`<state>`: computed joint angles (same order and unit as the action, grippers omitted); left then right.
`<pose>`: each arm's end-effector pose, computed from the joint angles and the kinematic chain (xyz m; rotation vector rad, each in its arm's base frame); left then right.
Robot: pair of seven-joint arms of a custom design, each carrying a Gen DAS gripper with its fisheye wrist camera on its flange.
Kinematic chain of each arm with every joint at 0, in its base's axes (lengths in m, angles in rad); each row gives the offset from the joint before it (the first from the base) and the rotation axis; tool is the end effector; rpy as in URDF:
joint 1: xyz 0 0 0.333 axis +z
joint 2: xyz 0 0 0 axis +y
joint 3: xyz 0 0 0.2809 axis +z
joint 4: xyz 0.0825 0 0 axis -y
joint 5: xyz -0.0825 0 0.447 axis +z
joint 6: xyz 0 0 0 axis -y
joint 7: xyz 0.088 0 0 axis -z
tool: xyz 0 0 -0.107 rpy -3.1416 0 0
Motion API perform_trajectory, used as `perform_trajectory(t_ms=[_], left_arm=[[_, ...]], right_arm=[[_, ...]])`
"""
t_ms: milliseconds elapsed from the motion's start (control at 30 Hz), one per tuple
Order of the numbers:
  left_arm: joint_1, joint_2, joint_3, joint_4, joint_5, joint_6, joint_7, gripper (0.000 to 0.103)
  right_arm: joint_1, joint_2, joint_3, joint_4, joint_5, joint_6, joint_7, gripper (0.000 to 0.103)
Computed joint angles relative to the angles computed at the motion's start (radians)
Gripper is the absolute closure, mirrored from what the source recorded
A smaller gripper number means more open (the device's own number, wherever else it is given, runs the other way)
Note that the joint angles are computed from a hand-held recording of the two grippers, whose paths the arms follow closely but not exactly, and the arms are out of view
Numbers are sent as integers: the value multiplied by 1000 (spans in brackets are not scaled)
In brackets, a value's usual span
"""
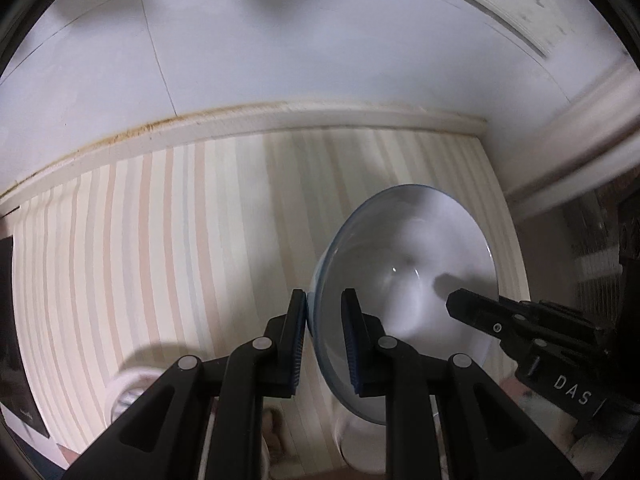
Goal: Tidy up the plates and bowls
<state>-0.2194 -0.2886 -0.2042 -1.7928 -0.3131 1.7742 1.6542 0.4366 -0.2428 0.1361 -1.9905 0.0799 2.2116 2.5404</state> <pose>0.4890 -0.2655 0.6572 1.5697 -2.5981 0.5558 0.4951 0.3288 0.5703 -1.4511 2.2517 0.0469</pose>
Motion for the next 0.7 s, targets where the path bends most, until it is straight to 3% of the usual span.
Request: perform_trajectory(t_ms=[400,700], left_arm=[[-35,-236,7,-226,-51,-75,53,87],[-48,-297,-12,-319,-30,-100,56,87]], right_arm=[[96,-286,63,-257,5,-34,207,90],[161,-344,50,-380,57,-8,238,90]])
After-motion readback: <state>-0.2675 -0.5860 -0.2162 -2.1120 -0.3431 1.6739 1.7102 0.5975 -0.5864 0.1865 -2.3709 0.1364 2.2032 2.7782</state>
